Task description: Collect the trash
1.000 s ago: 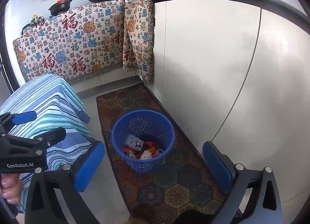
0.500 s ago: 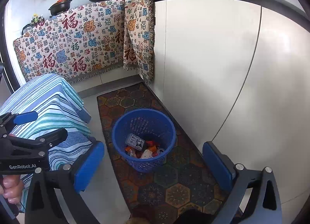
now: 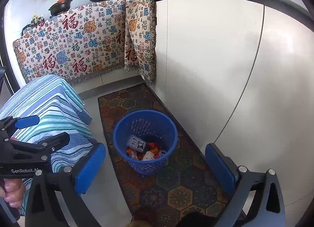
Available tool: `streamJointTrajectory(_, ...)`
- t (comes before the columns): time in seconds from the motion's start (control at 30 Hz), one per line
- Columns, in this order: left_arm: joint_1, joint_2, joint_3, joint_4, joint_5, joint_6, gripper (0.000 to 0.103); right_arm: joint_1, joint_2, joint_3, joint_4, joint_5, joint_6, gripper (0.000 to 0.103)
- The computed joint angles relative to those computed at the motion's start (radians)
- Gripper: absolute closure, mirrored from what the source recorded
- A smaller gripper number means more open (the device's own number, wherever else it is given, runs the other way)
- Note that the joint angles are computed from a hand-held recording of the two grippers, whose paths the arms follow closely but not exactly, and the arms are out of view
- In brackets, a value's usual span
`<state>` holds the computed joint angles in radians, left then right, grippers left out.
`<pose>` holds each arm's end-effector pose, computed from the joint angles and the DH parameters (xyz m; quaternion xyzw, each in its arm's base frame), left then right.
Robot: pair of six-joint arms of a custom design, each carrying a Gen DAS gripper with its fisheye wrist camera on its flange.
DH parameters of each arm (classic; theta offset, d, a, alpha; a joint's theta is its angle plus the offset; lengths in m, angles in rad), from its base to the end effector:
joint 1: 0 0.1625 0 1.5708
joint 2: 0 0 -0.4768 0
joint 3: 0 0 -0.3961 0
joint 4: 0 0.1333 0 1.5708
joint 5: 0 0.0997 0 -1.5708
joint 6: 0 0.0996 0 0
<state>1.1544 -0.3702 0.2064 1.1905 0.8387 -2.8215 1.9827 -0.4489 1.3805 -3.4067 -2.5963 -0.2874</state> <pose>-0.1361 -0.8018 0.2846 0.2340 0.8737 -0.2672 0.3323 0.3516 -0.6846 0.0979 0.0672 -0.8098 0.4074 0.4167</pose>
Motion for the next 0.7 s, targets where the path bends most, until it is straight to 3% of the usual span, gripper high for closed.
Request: streamJointTrajectory(0.7,0.006,0.039,-0.078,0.057,0.018,-0.011,0.001,-0.002,-0.002,0.002,0.011,-0.004,0.012,0.0)
